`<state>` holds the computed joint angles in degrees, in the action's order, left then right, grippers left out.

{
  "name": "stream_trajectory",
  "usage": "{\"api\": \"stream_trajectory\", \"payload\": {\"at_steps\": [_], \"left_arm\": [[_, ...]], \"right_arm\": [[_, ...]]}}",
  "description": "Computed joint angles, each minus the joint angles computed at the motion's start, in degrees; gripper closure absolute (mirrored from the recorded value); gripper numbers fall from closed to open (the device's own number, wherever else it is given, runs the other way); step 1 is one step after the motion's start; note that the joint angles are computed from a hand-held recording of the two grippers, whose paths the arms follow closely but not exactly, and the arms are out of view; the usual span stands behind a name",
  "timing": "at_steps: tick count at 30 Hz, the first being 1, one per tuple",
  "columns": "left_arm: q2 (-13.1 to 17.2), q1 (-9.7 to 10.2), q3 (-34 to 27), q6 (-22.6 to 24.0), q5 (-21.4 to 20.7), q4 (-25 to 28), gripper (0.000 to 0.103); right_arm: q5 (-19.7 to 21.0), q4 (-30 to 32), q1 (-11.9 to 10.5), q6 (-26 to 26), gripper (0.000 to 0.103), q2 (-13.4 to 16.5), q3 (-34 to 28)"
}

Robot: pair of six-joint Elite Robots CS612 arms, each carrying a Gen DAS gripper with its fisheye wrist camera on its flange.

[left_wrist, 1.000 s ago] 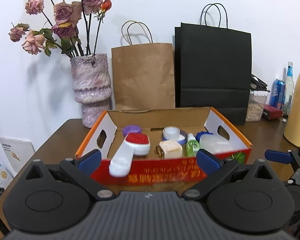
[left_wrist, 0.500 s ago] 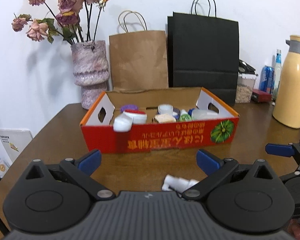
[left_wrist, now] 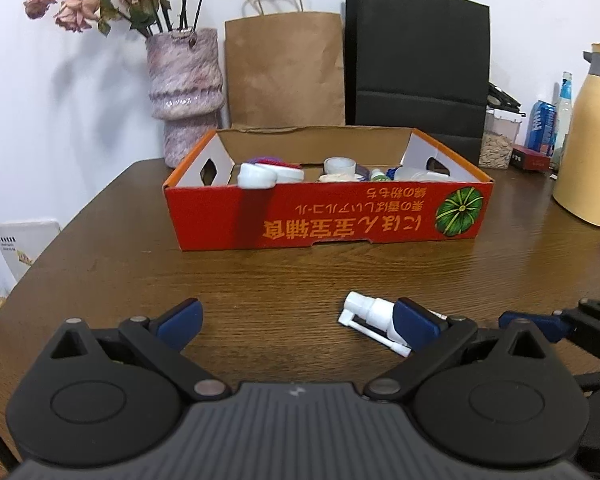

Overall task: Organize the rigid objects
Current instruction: 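Lower both tools toward the white spray bottle lying on the table, then close the right tool on the bottle body while the left tool grips its nozzle end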

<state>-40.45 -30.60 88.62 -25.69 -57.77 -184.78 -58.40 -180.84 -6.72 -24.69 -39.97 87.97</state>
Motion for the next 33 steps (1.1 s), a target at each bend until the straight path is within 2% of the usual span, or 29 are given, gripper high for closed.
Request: {"api": "stream_trajectory", "payload": {"at_steps": [4, 9, 13, 16, 22, 25, 31, 33], "left_arm": [[0.3, 0.39, -0.5, -0.6, -0.9, 0.2, 0.000], [0.8, 0.85, -1.3, -1.2, -2.6, 1.2, 0.000], [1.3, 1.23, -2.1, -2.4, -3.8, 1.6, 0.001], [1.6, 1.76, -2.9, -3.9, -6.2, 2.4, 0.006], [2.3, 2.47, -3.8, -5.3, -10.7, 1.3, 0.028], [2.6, 2.68, -4.1, -5.4, -12.3, 0.6, 0.033], [2.8, 2.73, -4.6, -6.7, -11.3, 0.9, 0.030], [3.0, 3.00, -4.8, -7.0, -12.1, 0.9, 0.030]], "right_arm": [[0.2, 0.8, -0.2, 1.0, 0.053, 0.3, -0.6], [-1.1, 1.0, -0.4, 3.2, 0.054, 1.0, -1.9], [1.3, 1.4, -0.8, 4.4, 0.054, 1.5, -2.8], [3.0, 1.6, -0.8, 4.2, 0.054, 1.8, -3.3], [4.4, 3.7, -0.4, 3.2, 0.054, 2.2, -4.2], [4.6, 3.6, -0.2, 3.3, 0.054, 2.4, -4.5], [3.3, 2.4, -0.1, 4.4, 0.055, 2.5, -4.6], [2.3, 1.3, 0.0, 4.6, 0.059, 2.4, -4.2]]}}
